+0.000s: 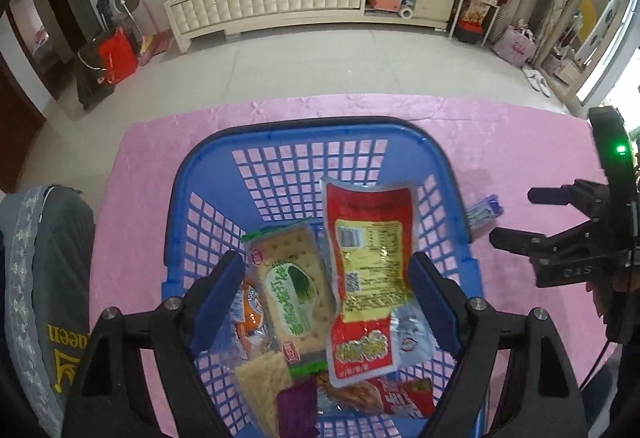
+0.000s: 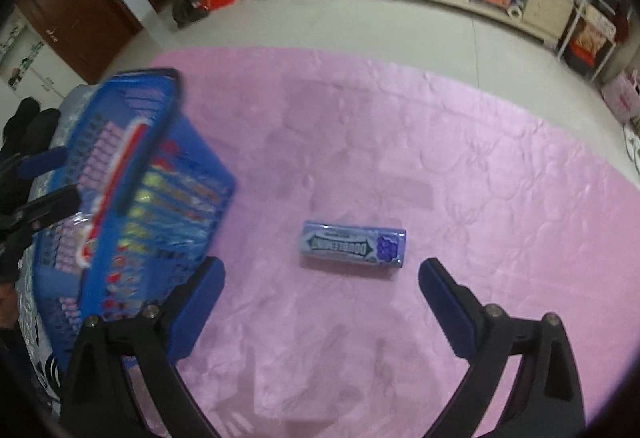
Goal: Organize snacks
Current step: 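Reach the right gripper to the blue Doublemint gum box and grasp it, then carry the gum box over the basket and open the right gripper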
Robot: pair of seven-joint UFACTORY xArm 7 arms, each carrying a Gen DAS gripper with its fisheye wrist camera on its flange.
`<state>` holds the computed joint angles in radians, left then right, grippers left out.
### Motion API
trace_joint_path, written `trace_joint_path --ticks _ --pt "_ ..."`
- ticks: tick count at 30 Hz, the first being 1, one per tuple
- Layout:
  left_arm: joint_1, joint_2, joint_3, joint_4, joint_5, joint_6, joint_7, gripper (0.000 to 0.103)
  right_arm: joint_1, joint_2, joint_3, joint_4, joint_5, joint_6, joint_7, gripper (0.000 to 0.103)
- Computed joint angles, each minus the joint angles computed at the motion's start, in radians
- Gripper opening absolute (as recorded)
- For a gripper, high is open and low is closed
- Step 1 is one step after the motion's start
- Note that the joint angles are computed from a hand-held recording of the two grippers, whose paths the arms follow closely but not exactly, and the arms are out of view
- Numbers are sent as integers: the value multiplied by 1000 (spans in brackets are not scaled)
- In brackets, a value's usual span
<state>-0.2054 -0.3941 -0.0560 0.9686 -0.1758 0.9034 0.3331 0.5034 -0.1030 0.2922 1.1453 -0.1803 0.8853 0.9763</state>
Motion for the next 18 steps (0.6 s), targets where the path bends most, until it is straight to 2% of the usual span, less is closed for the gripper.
trace_joint_path --ticks 13,14,17,18 --pt "12 59 5 8 6 -10 -5 83 7 86 -22 12 -63 23 58 99" --pt "13 59 4 7 7 -11 -2 83 10 93 -22 20 -73 33 65 97" --pt "14 56 9 1 -3 -13 1 83 24 123 -17 59 -130 93 94 84" --pt "14 55 6 -2 -6 -15 -4 83 30 121 -18 59 -138 98 91 84"
